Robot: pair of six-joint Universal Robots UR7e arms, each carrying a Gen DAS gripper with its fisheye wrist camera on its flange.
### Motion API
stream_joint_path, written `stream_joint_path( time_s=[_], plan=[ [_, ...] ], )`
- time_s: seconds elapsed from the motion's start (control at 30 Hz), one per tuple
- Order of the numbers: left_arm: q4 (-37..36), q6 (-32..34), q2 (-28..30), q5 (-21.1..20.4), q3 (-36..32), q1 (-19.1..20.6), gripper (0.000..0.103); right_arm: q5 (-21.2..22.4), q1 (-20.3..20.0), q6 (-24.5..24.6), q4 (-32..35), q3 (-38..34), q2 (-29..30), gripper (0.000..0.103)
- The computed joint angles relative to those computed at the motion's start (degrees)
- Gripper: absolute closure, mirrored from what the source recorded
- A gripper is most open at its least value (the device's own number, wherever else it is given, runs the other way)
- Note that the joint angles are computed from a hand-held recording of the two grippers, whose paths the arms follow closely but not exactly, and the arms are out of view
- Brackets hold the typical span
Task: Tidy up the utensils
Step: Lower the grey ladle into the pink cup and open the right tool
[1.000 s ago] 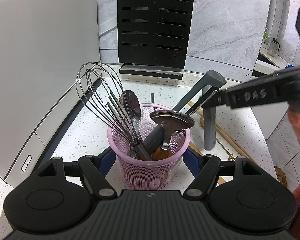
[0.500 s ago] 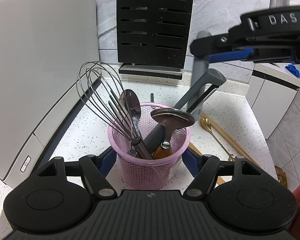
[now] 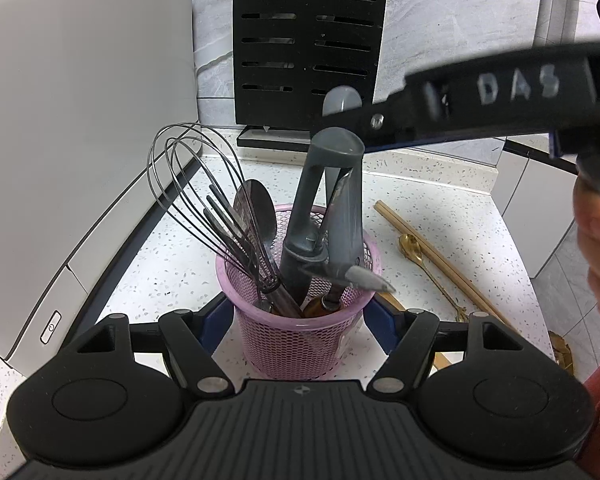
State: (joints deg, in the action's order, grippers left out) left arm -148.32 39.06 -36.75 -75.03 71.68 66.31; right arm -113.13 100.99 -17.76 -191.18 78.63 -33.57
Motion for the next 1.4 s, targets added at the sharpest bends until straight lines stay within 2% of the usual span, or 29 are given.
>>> stream_joint_path(
  time_s=[0.1,0.4,0.77,1.03,1.3,1.4],
  plan=[
    [0.0,0.0,0.0,0.0,-0.1,0.0,0.021,-1.0,0.1,-2.7,0.3,-0.3,0.6,0.079],
    [0.1,0.0,0.1,-0.1,-0.2,0.0,0.021,-1.5,0.1,-4.4,4.7,1.4,-1.3,0.079],
    [0.2,0.0,0.2,-0.2,-0.3,0.0,0.021,-4.8,0.1,-7.4,9.5,-1.7,0.9,0.078],
    [0.4,0.0,0.1,-0.2,-0.3,0.1,0.021,-4.9,0.0,-10.7,8.3,-4.5,3.3,0.078],
    [0.3,-0.3,0.4,-0.1,-0.6,-0.1,0.021,-5.7,0.2,-11.3,10.6,-6.0,3.6,0.078],
    [0.2,-0.3,0.2,0.0,-0.3,-0.1,0.021,-5.1,0.0,-8.8,11.3,-4.9,2.6,0.076]
  ],
)
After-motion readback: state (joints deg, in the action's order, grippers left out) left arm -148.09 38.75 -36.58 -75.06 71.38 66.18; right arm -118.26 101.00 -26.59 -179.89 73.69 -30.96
